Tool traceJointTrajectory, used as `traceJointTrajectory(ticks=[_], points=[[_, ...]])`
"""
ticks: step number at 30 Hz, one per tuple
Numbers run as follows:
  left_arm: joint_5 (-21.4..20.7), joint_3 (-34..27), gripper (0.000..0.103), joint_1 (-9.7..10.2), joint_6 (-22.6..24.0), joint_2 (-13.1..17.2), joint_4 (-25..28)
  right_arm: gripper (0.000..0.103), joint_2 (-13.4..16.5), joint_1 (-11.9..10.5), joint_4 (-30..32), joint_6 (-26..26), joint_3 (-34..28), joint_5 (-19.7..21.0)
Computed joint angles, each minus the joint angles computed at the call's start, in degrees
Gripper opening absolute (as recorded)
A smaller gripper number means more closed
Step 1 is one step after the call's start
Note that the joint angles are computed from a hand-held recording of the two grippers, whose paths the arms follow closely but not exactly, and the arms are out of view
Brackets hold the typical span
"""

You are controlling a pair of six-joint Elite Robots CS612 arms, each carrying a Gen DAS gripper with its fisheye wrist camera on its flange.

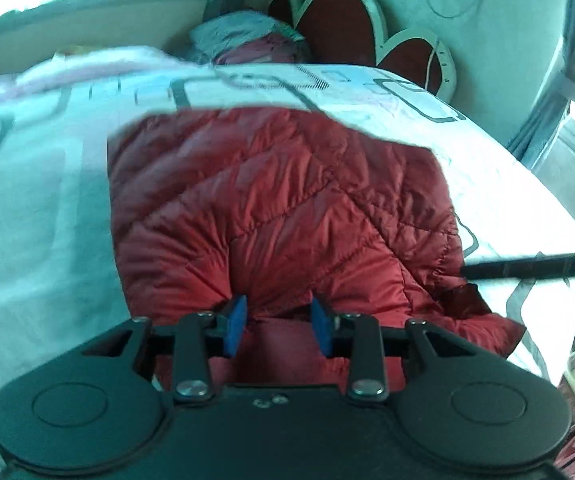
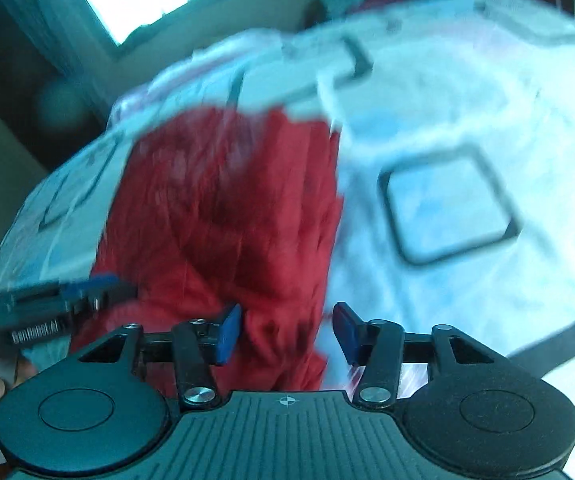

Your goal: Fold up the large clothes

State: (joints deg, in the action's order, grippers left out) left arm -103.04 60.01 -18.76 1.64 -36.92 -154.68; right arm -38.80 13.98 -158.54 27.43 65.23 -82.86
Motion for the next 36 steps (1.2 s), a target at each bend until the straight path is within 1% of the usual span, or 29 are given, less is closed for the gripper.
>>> traceJointTrajectory(ticks=[1, 2, 4, 5, 10, 11, 12, 14, 15, 17, 19, 21, 23, 25, 28, 30, 32, 34, 36], points=[[0.94, -0.07, 0.035, -0.19, 1.72, -0.15, -0.33, 0.051, 0.04, -0.07, -1.20, -0.24, -0.32, -0.62], [1.37, 0.20, 0.035, -0.27, 2.25, -0.43, -0.92, 0.051, 0.23, -0.12, -2.30, -0.66, -1.02, -1.16], [0.69, -0.22, 0.040, -0.05, 1.52, -0.38, -2.08, 0.051, 0.97, -0.07, -2.59, -2.05, -3.25, -1.75], [0.82, -0.20, 0.040, 0.00, 1.05, -0.49, -2.87, 0.051, 1.64, -0.02, -2.21, -3.22, -4.93, -2.02], [3.00, -7.63, 0.040, 0.13, 0.31, 3.01, -1.72, 0.050, 6.55, 0.51, 1.96, -10.63, -15.19, -2.14], [3.45, -9.48, 0.040, 0.18, 0.02, 3.98, -1.35, 0.046, 7.78, 0.58, 2.99, -11.95, -17.43, -1.54], [3.90, -11.49, 0.040, 0.23, -0.28, 5.01, -0.60, 0.041, 8.98, 0.61, 4.19, -12.74, -19.56, -0.81], [4.58, -15.68, 0.040, 0.41, -2.11, 7.22, 1.41, 0.039, 11.95, 0.76, 7.69, -14.25, -25.05, -0.03], [4.20, -17.74, 0.040, 0.60, -3.06, 8.34, 2.65, 0.038, 13.60, 0.91, 9.61, -15.18, -28.05, 0.04], [3.23, -21.86, 0.040, 0.96, -4.29, 10.59, 5.58, 0.038, 16.05, 1.01, 12.96, -16.38, -32.66, 0.57], [1.29, -25.92, 0.040, 1.18, -4.44, 12.90, 9.14, 0.038, 18.25, 1.11, 16.61, -16.95, -36.58, -0.06], [-0.36, -29.12, 0.040, 1.20, -4.46, 14.88, 12.35, 0.038, 19.46, 1.00, 19.95, -16.92, -38.50, -1.11], [-0.26, -30.46, 0.040, 1.01, -3.43, 15.98, 13.86, 0.038, 19.83, 0.81, 22.31, -16.67, -38.66, -2.10], [-0.71, -30.38, 0.041, 0.90, -2.90, 16.32, 14.13, 0.038, 19.18, 0.41, 23.14, -15.16, -36.38, -1.41], [-0.48, -30.25, 0.041, 0.63, -1.60, 16.69, 14.81, 0.038, 17.44, -0.21, 19.22, -11.42, -30.72, 0.53], [-0.15, -30.84, 0.041, 0.49, -1.52, 17.14, 15.85, 0.038, 17.02, -0.39, 16.79, -10.06, -28.72, 0.57], [0.09, -31.71, 0.041, 0.46, -1.80, 17.61, 16.84, 0.038, 17.20, -0.48, 16.45, -9.66, -28.67, 0.34], [0.39, -32.14, 0.041, 0.42, -1.13, 17.70, 17.62, 0.038, 17.52, -0.59, 17.56, -9.95, -29.69, 0.56], [0.95, -30.77, 0.040, 0.35, -0.53, 16.60, 17.32, 0.038, 16.74, -0.72, 17.69, -9.52, -29.10, 0.46]])
